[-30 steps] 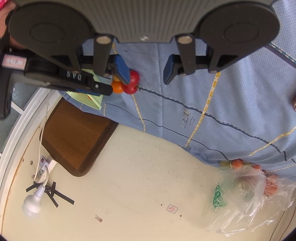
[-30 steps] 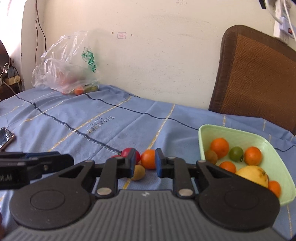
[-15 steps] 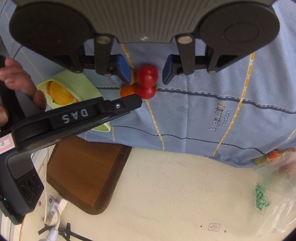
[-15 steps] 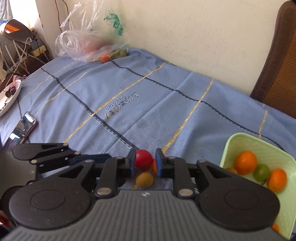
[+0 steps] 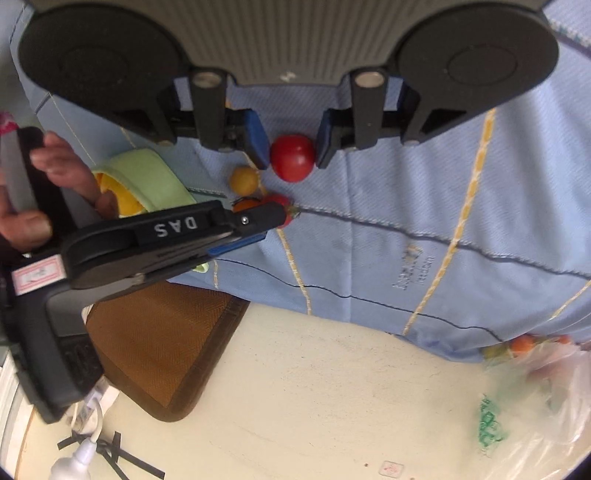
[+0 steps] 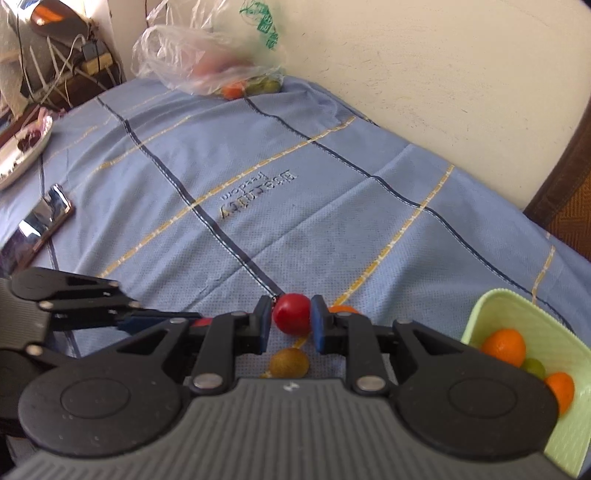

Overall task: Organize fruits
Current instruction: 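Grasp a red tomato with the left gripper while the right grasps another tomato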

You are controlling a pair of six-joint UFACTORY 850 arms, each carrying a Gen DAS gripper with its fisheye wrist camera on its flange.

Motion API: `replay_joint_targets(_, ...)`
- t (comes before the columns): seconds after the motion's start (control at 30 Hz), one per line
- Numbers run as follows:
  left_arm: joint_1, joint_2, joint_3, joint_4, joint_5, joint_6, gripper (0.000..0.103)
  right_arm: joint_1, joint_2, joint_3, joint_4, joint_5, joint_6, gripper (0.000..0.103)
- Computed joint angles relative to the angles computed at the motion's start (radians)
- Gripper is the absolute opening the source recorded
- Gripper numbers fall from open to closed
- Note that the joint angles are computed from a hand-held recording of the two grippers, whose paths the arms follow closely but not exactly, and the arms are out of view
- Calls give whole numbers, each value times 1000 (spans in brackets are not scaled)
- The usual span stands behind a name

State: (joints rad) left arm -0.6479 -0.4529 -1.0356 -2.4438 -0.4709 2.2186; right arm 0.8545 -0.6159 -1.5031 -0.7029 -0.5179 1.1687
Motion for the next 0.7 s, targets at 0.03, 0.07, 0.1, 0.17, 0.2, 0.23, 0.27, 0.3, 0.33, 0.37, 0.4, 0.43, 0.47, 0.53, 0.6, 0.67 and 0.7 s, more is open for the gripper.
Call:
replay_joint_targets(0.03, 1, 3, 4, -6, -1, 4, 28, 2, -9, -11, -11, -15, -8, 28)
replay_joint_targets(0.07, 2, 4, 7, -9, -4, 7, 28, 5, -15, -18, -21, -24, -16, 28)
replay_joint_targets(0.1, 3, 4, 7, -8, -4, 6, 28, 9, -20, -25, -30, -36, -28, 28)
replay_joint_targets(0.17, 1, 4, 5, -16, -2, 19, 28, 22, -31, -37, -55, -68, -55, 28)
replay_joint_targets(0.2, 0, 3, 4, -23, -1, 29, 28, 28, -35, -42, -68, -83, -66, 28)
replay_joint_targets(0.23, -1, 6, 8, -26, -4, 36, 28, 34, -38, -45, -79, -98, -77, 28)
replay_joint_targets(0.27, 0, 7, 11, -24, -8, 35, 28, 38, -42, -49, -86, -110, -82, 28)
replay_joint_targets(0.3, 2, 7, 12, -23, -13, 33, 28, 41, -44, -51, -87, -120, -85, 28)
replay_joint_targets(0.33, 4, 9, 16, -22, -19, 30, 28, 45, -47, -55, -90, -133, -82, 29)
replay_joint_targets(0.37, 5, 10, 18, -25, -22, 29, 28, 48, -49, -56, -96, -138, -74, 29)
replay_joint_targets(0.4, 7, 10, 21, -29, -28, 29, 28, 49, -49, -55, -98, -139, -69, 30)
replay_joint_targets(0.43, 8, 10, 23, -30, -32, 29, 28, 52, -51, -58, -99, -142, -65, 32)
replay_joint_targets(0.47, 9, 11, 26, -32, -36, 32, 28, 55, -56, -64, -104, -148, -63, 33)
replay_joint_targets(0.53, 5, 13, 27, -49, -31, 51, 28, 61, -73, -84, -113, -173, -74, 33)
replay_joint_targets(0.6, 4, 14, 28, -53, -28, 63, 28, 64, -91, -106, -119, -200, -93, 33)
replay_joint_targets(0.67, 2, 15, 28, -61, -27, 71, 28, 67, -111, -129, -126, -228, -103, 32)
replay_joint_targets(0.7, 2, 16, 29, -61, -27, 70, 28, 71, -119, -136, -137, -244, -101, 31)
